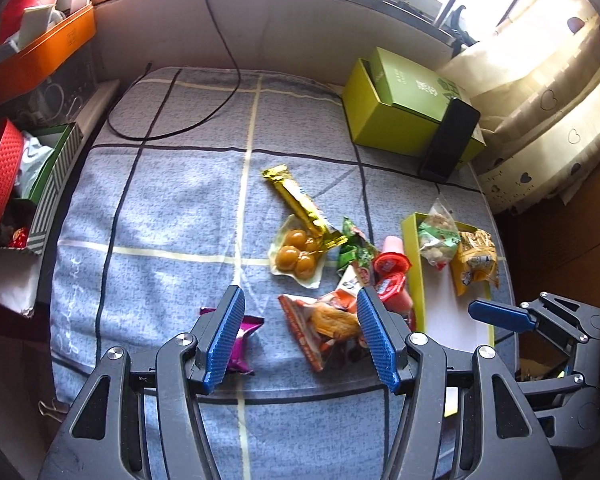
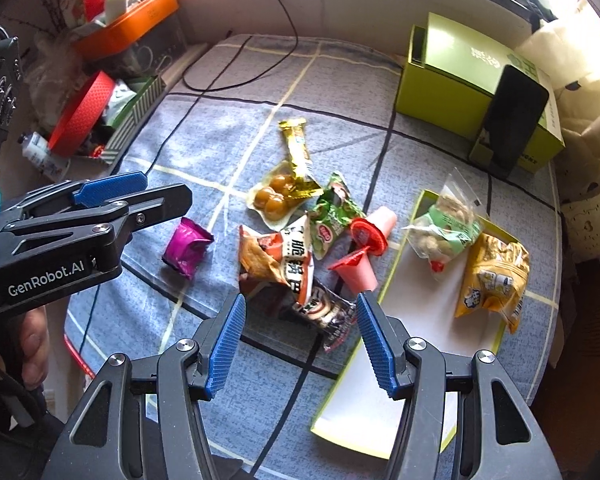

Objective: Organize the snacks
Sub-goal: 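Withdraw both open grippers from the tray back toward the snack pile, then grasp the magenta packet with the left gripper while the right grasps the orange bag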

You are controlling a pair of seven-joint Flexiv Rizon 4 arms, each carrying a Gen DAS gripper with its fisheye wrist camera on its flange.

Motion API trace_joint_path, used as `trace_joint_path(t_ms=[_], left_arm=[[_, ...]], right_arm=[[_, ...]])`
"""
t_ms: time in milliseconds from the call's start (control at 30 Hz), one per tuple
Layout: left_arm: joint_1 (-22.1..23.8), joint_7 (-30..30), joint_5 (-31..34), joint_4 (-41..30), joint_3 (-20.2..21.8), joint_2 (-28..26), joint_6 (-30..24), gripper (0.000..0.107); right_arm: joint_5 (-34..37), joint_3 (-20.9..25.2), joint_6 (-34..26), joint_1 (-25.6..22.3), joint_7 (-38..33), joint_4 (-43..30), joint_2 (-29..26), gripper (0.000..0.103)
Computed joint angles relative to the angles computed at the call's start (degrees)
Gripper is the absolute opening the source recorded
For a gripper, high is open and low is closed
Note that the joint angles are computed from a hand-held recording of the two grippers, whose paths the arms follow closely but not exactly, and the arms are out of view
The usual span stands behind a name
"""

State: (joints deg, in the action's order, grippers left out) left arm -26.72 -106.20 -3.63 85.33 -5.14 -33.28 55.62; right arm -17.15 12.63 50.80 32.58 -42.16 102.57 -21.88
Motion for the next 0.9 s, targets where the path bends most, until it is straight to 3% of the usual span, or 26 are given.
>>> trace_joint_path(t_ms=[333,900], left_arm=[[1.7,-2.3,1.0,3.8,1.6,0.0,-1.3,0.059],[4.5,2.6,-3.8,4.1,-0.9,-5.3,-3.5,0.061]], right_arm=[[2.8,0.7,-1.4,0.9,-5.7,-7.3,-6.9,0.057],[9.1,1.4,-5.7,-0.5,-11.2,-13.4,-13.6,0.064]])
